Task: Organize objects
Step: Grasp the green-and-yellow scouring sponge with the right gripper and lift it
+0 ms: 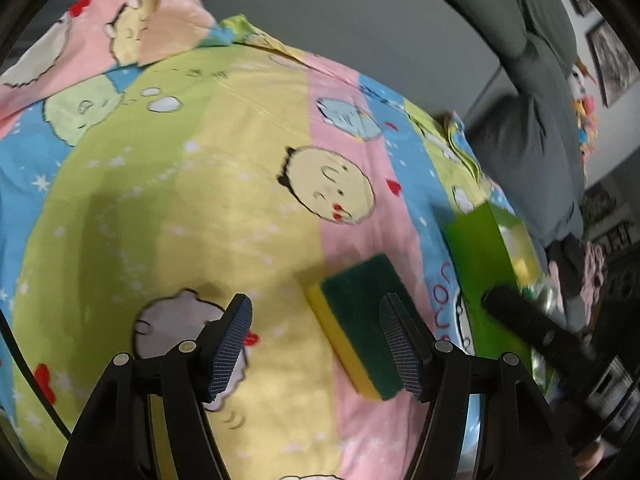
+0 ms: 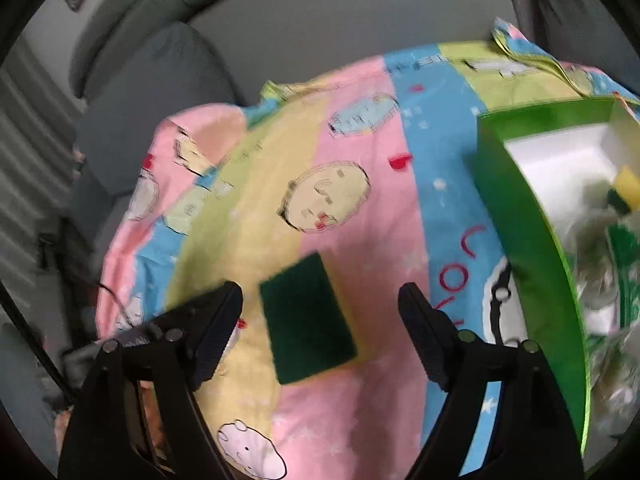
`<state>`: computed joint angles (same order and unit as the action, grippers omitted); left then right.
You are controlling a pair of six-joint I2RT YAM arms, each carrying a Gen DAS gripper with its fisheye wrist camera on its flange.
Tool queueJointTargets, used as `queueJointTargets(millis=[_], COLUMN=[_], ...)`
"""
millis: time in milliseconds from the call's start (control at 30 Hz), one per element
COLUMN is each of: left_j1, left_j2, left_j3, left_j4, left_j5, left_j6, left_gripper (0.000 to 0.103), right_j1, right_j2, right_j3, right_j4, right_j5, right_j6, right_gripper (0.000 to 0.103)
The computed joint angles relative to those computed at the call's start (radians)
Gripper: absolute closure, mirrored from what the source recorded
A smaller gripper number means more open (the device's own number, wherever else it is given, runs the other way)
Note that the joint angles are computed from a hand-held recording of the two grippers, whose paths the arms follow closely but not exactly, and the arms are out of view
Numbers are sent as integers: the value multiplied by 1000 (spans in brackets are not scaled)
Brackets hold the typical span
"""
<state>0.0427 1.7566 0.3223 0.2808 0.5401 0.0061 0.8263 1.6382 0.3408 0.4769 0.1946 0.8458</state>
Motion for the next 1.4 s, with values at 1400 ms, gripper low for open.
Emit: queueJointTargets(millis=[1400], left_j1=[-367], left_j2=[15], left_j3=[-138], left_j4=[299], left_j5=[-208], left_j6=[-112], left_gripper=[48], right_j1=[-154], right_j2=[378], right_j3=[26], right_j4=[336], right_j5=[-362], right_j6=[36], right_gripper=[47])
